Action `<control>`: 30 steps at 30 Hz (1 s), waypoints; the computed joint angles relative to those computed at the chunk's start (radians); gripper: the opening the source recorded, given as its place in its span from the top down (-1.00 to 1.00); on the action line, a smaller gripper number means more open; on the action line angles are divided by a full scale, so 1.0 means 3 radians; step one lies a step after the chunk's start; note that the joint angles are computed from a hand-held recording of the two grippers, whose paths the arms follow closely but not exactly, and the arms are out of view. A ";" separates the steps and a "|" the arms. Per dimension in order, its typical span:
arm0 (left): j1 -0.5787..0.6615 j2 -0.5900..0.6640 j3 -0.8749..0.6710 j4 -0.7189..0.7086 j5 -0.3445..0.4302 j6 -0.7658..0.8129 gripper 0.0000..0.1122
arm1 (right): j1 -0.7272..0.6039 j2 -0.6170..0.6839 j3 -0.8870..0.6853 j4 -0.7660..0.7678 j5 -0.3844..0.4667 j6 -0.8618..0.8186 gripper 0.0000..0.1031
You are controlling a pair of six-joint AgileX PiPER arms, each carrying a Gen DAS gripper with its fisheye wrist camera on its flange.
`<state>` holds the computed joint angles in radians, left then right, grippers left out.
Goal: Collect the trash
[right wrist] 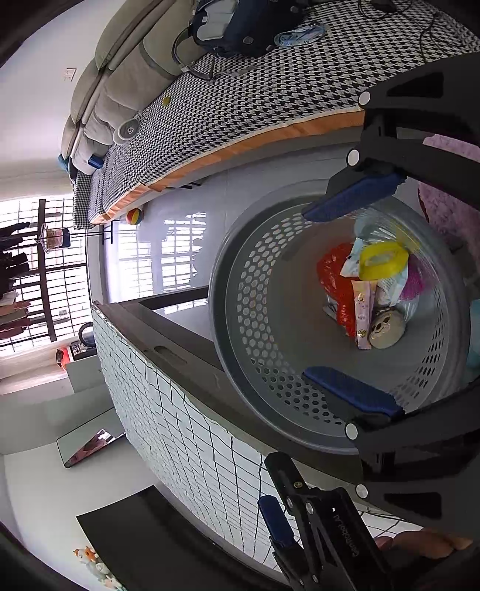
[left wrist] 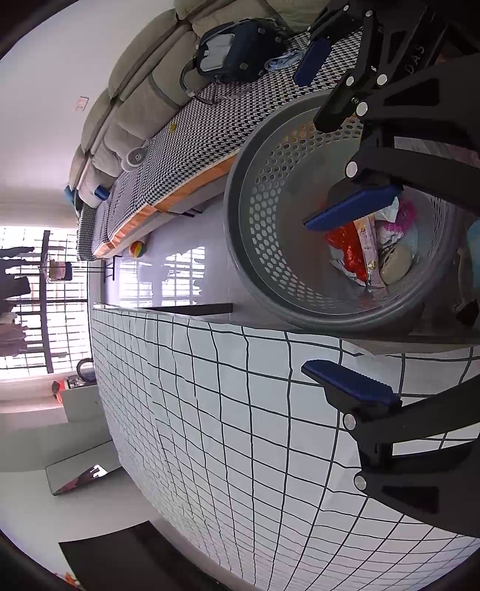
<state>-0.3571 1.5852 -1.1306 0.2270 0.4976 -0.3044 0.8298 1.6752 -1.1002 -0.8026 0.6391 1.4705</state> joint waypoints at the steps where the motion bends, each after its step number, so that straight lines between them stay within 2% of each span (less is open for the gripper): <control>1: 0.0004 -0.0002 0.0006 0.0004 -0.0004 -0.0005 -0.27 | 0.0007 0.0000 -0.0003 -0.0005 0.0016 0.0010 -0.50; 20: 0.0039 -0.0172 0.0206 0.0283 -0.0084 -0.0339 -0.61 | 0.0150 0.0041 -0.0087 -0.0032 0.0245 0.0078 -0.50; 30: 0.0087 -0.0206 0.0254 0.0262 -0.0101 -0.0329 -0.70 | 0.0221 0.0096 -0.0163 -0.0076 0.0373 0.0133 -0.50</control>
<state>-0.3309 1.5233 -1.0543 0.3057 0.4674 -0.4032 0.8962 1.7040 -1.1491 -0.8254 0.7511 1.5104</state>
